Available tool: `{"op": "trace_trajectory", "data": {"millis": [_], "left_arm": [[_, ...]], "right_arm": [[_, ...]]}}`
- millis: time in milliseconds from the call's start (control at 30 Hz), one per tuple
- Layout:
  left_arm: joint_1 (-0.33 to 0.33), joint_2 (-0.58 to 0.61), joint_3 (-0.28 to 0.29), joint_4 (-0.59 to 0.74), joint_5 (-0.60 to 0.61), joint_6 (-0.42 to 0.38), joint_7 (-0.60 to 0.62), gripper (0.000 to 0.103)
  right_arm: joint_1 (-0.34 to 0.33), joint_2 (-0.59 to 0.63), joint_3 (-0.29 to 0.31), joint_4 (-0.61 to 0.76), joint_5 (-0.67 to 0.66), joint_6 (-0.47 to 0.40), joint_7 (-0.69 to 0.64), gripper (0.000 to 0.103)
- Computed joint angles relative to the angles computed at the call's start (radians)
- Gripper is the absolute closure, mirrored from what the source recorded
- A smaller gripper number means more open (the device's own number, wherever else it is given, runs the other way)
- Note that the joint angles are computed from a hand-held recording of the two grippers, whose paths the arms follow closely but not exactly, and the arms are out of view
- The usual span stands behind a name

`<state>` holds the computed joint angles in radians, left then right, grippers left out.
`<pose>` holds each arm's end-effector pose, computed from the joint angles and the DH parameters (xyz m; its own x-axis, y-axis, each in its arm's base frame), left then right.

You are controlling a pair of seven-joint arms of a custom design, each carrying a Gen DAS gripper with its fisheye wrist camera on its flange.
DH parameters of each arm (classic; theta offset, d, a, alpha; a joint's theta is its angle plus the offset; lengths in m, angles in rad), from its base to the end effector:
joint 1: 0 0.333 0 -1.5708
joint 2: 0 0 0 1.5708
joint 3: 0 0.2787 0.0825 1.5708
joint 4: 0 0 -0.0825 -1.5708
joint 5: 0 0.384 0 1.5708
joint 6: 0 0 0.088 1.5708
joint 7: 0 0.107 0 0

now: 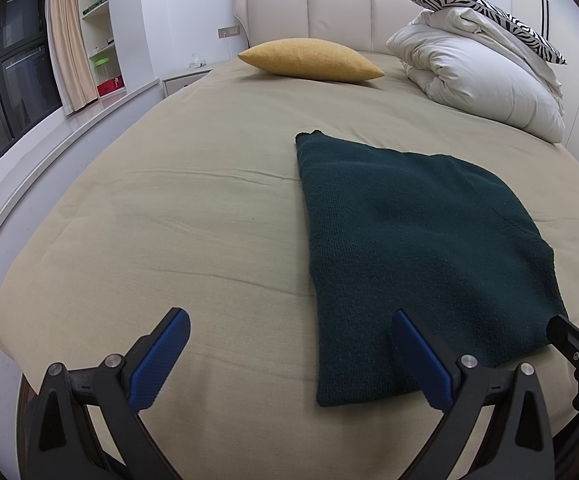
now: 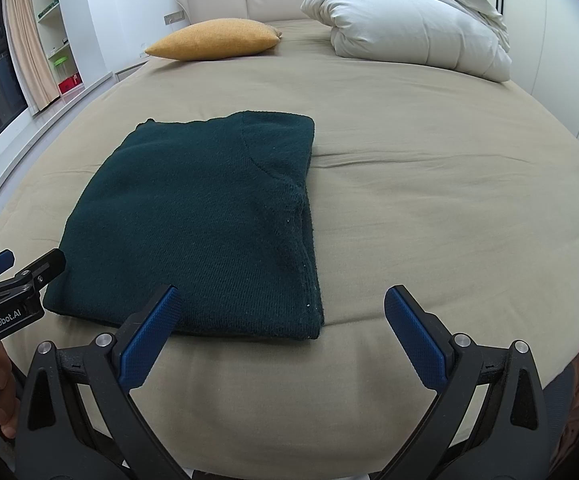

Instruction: Fold small clothes

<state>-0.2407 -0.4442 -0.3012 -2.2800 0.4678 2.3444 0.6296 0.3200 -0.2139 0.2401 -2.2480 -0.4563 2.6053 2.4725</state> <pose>0.4082 -0.2534 0.5408 0.1566 -0.9871 -0.0322 -0.7546 -0.0985 -0.6487 0.4449 0.2952 0.4769 0.0209 -0.9972 -0.0716 -0.7882 0.0276 -0.6148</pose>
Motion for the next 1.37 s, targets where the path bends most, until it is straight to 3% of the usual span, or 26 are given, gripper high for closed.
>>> {"op": "trace_trajectory", "data": {"millis": [1367], "left_arm": [[0.000, -0.013, -0.009, -0.013, 0.011, -0.013, -0.033, 0.000]], "right_arm": [[0.008, 0.001, 0.004, -0.004, 0.004, 0.002, 0.006, 0.000]]}}
